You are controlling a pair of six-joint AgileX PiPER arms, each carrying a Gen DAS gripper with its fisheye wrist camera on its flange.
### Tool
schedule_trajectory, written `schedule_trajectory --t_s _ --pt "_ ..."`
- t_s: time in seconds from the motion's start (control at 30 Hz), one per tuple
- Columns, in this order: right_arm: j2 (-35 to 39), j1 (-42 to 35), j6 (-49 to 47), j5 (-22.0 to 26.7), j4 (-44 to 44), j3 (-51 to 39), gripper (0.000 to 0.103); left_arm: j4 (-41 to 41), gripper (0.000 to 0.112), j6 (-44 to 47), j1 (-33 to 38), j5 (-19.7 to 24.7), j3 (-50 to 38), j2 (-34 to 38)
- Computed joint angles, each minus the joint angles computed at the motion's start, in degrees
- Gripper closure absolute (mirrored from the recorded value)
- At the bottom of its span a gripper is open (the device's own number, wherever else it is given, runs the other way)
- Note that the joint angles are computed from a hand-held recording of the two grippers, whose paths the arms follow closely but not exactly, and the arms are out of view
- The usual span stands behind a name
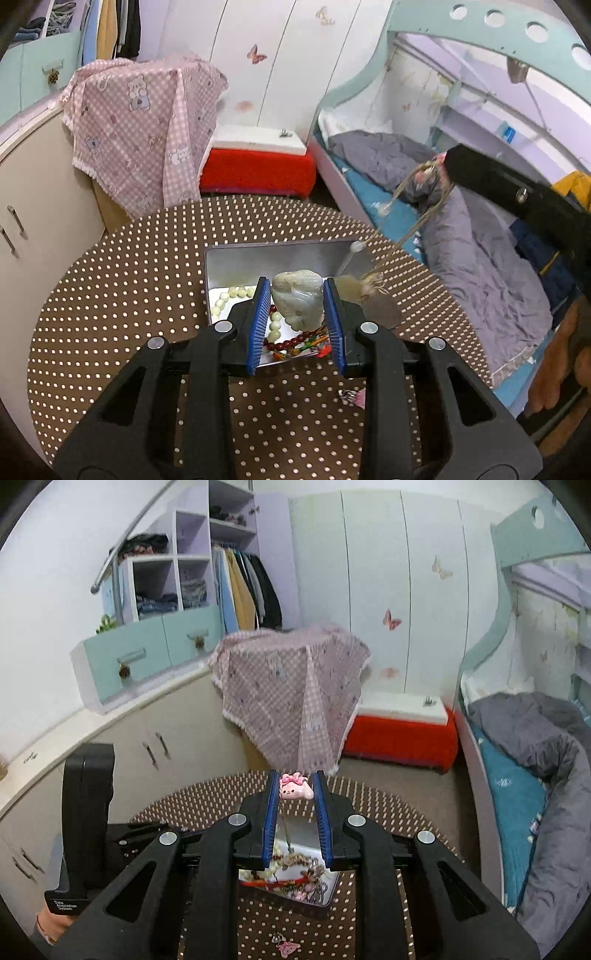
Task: Organize jewelry
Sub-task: 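Drop the jade pendant into the box while the right tool drops the pig charm in, then grasp the remaining pink pig charm on the table with the right tool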
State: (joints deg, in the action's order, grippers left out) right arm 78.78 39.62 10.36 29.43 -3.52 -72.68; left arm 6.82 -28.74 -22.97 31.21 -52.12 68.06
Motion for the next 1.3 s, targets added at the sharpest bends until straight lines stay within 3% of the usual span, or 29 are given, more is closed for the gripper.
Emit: schedule_trajectory --t_s 0.37,0.73,0.83,1.3 --pt "1.7 -2.2 -5.2 -1.0 7.2 5.9 0.086 1.6 0.083 -1.7 -0.5 -0.3 -0.7 5.4" --pt "1.4 -3.7 -7.4 -0.8 11.5 7.2 0.085 5.2 0.081 -6.1 -2.1 0.9 -1.1 4.5" --pt "0.3 -4.0 -7.8 -0.6 12.6 7.7 0.085 8.2 0.048 -9.5 -3.3 0.0 0.3 2.3" --pt "-10.0 -3.1 -2.9 -0.1 9.1 11.9 0.072 26.0 0.046 -27.9 -15.4 11.1 0.4 -8.2"
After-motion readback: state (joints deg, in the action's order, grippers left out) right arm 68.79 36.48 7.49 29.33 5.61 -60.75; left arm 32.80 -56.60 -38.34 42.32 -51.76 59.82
